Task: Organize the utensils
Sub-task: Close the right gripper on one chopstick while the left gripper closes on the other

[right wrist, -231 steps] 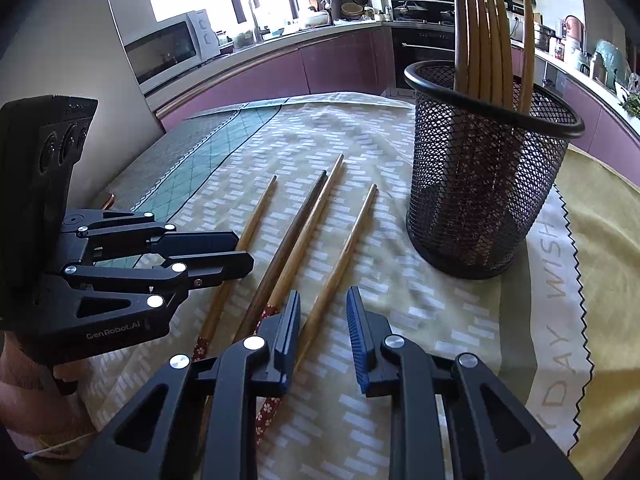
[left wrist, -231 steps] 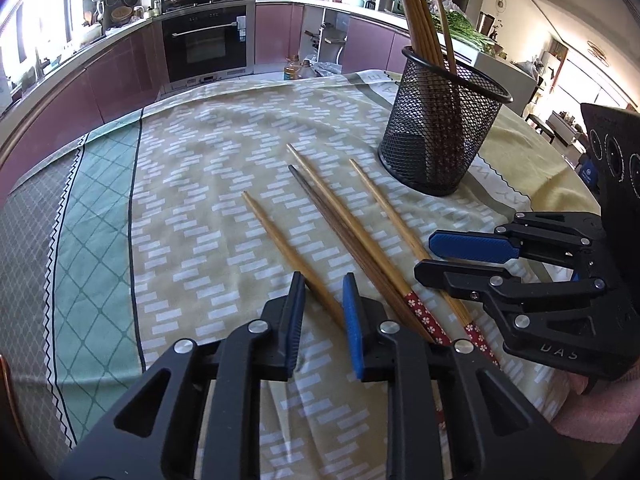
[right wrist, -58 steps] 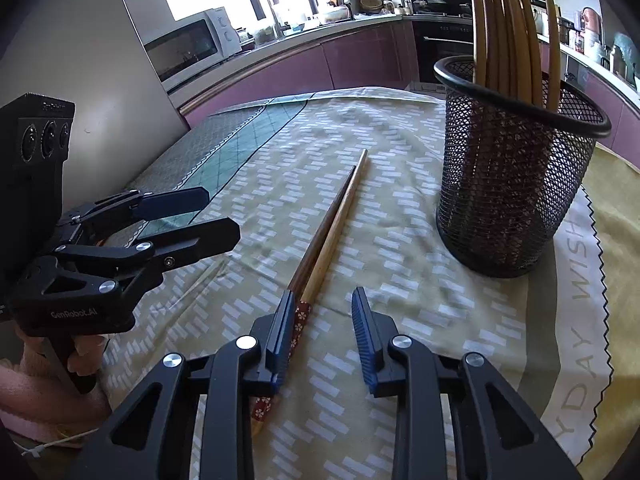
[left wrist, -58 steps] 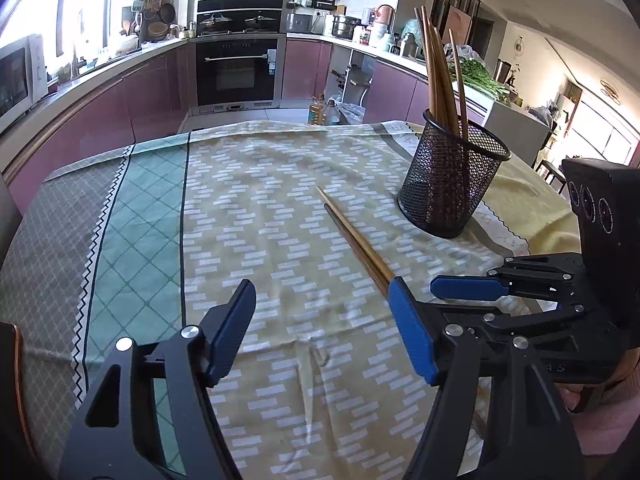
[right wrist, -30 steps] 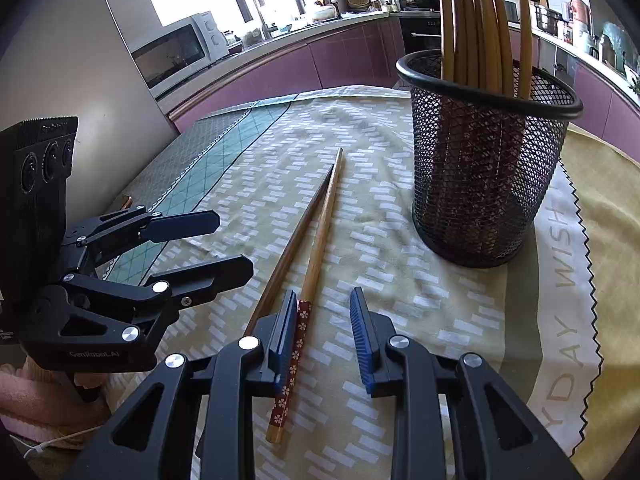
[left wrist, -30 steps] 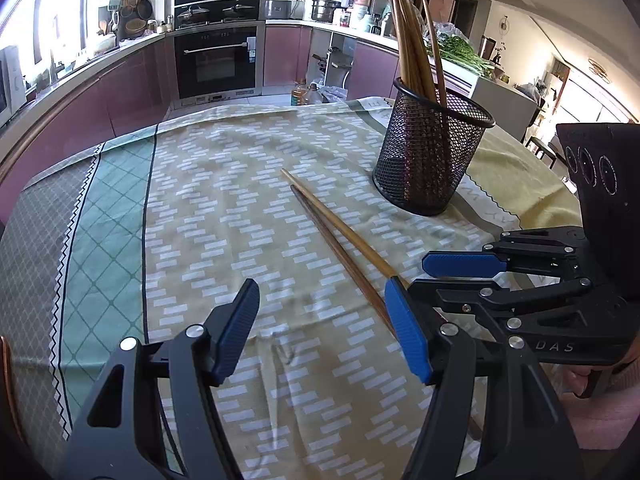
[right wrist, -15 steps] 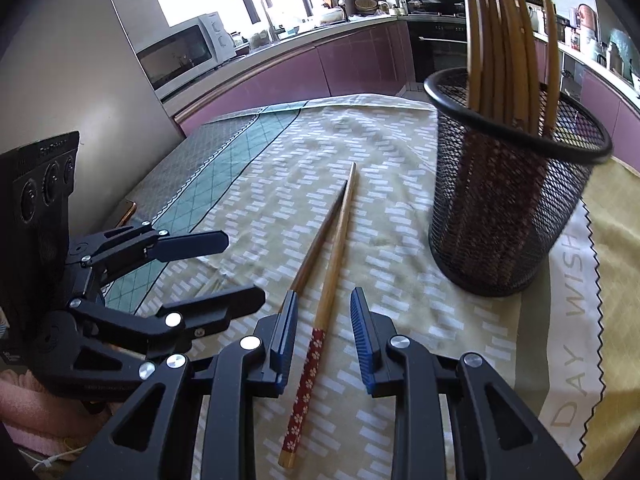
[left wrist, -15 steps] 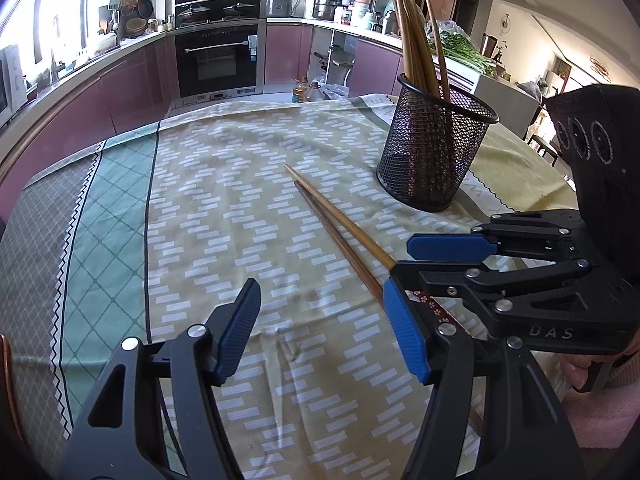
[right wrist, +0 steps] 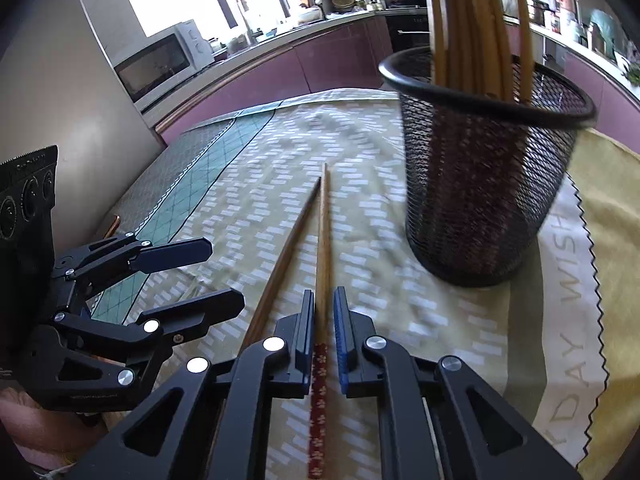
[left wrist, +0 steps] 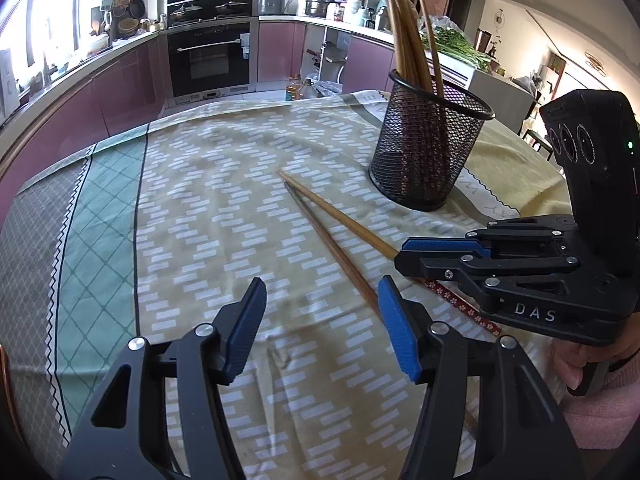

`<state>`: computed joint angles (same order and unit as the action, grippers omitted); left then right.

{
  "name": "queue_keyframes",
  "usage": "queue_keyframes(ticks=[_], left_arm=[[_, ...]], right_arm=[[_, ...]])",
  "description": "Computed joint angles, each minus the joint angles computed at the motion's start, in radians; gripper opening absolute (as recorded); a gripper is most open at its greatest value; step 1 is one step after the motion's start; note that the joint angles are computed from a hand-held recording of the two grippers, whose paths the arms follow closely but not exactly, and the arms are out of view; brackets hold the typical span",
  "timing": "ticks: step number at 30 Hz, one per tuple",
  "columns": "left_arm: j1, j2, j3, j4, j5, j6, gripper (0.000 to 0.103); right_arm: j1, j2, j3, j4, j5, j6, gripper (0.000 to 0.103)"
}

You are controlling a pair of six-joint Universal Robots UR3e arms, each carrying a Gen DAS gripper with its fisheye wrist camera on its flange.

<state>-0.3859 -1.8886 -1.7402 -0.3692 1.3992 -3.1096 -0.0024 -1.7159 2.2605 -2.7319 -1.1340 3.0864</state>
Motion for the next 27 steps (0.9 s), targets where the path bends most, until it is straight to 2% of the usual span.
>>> queue_keyframes(ticks=[4, 7, 9, 14, 23, 25, 27], left_arm=[[-0.02, -0.039, 0.061, -0.044, 0.013, 0.006, 0.051], [-0.033, -0.069, 0.103, -0.079, 0.018, 0.013, 0.041], [-0.039, -0.082, 0.117, -0.084, 0.019, 0.02, 0.04], [-0.043, -0.095, 0.145, -0.109, 0.0, 0.041, 0.017], [-0.037, -0.057, 0.111, -0.108, 0.017, 0.051, 0.008], [-0.034, -0.049, 0.103, -0.107, 0.024, 0.059, 0.009], [-0.029, -0.043, 0.099, -0.114, 0.027, 0.061, 0.016]], right_arm=[[-0.034, -0.049, 0.041, 0.019, 0.021, -0.008, 0.007], [-0.051, -0.077, 0.062, 0.032, 0.03, -0.013, 0.007], [-0.063, -0.093, 0.073, 0.043, 0.04, -0.02, 0.007], [-0.083, -0.123, 0.085, 0.081, 0.062, -0.039, 0.008], [-0.126, -0.21, 0.103, 0.222, 0.152, -0.112, 0.01], [-0.115, -0.215, 0.096, 0.222, 0.149, -0.121, 0.01], [-0.087, -0.2, 0.085, 0.171, 0.106, -0.104, 0.011]])
